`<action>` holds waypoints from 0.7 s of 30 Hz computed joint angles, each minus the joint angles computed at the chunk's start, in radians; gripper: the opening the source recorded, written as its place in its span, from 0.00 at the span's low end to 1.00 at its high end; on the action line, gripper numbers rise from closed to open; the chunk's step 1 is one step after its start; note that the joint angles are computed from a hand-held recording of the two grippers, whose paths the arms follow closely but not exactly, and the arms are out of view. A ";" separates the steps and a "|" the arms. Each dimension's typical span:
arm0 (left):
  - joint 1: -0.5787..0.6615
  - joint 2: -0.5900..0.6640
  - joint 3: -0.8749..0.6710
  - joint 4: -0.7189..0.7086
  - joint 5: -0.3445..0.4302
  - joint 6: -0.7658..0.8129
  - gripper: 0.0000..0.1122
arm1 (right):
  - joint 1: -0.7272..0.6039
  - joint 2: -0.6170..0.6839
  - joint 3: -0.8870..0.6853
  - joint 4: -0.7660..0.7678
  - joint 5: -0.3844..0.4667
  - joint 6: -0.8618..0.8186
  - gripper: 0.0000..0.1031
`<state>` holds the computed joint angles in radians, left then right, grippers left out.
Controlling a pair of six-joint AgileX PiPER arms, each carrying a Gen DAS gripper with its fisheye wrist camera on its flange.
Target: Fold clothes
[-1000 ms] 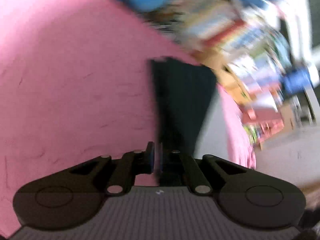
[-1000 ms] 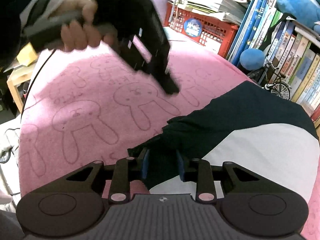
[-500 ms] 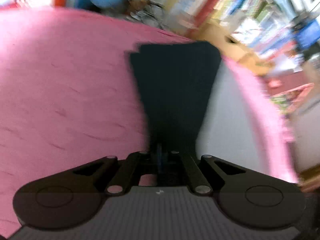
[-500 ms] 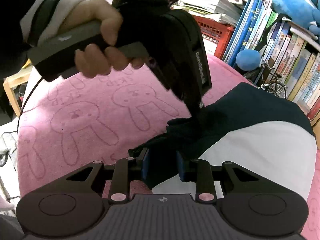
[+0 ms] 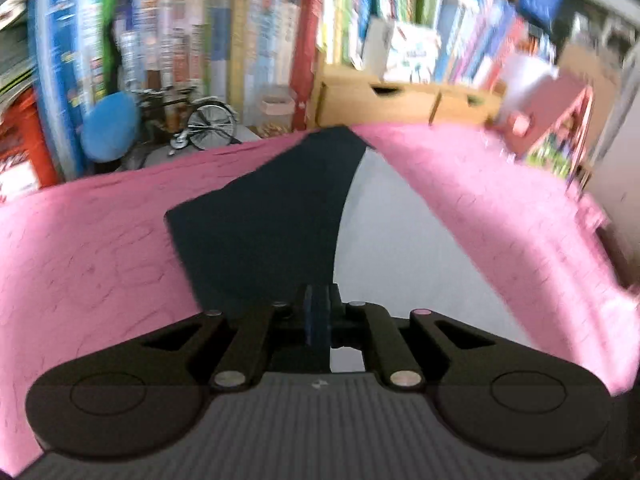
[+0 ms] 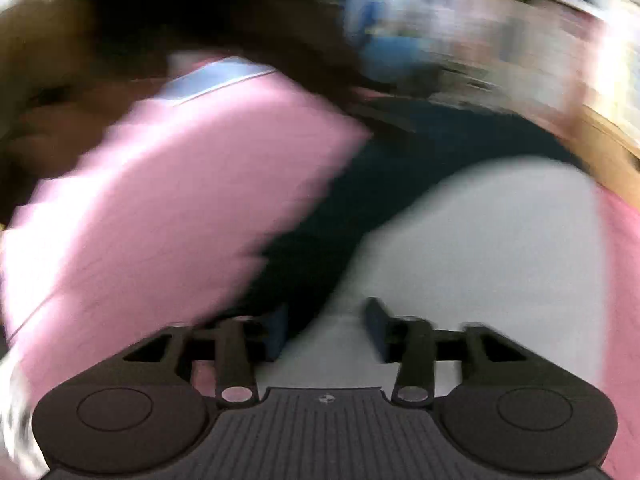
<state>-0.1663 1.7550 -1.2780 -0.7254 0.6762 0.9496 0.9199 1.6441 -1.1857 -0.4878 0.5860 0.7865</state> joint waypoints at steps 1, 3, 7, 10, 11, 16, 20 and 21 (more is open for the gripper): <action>-0.009 0.016 -0.001 0.020 -0.028 -0.010 0.07 | -0.015 -0.029 0.013 0.082 -0.024 -0.067 0.46; -0.026 0.048 -0.006 0.065 -0.082 -0.035 0.07 | -0.030 -0.091 0.048 0.146 -0.037 -0.082 0.46; -0.024 0.055 0.034 0.081 -0.142 0.008 0.08 | -0.115 -0.203 0.104 -0.038 0.134 0.190 0.42; -0.004 0.036 0.079 0.023 -0.151 0.110 0.08 | -0.290 -0.137 0.046 -0.023 0.108 0.098 0.33; 0.003 0.035 0.086 0.002 -0.149 0.141 0.08 | -0.351 -0.084 0.001 0.005 0.086 0.040 0.32; 0.025 0.042 0.094 -0.064 -0.129 0.213 0.07 | -0.538 0.193 -0.293 0.165 0.054 -0.169 0.22; 0.038 0.047 0.089 -0.095 -0.105 0.249 0.07 | -0.612 0.350 -0.523 0.172 0.106 -0.178 0.22; 0.041 0.050 0.079 -0.089 -0.090 0.238 0.07 | -0.615 0.350 -0.531 0.148 0.105 -0.155 0.23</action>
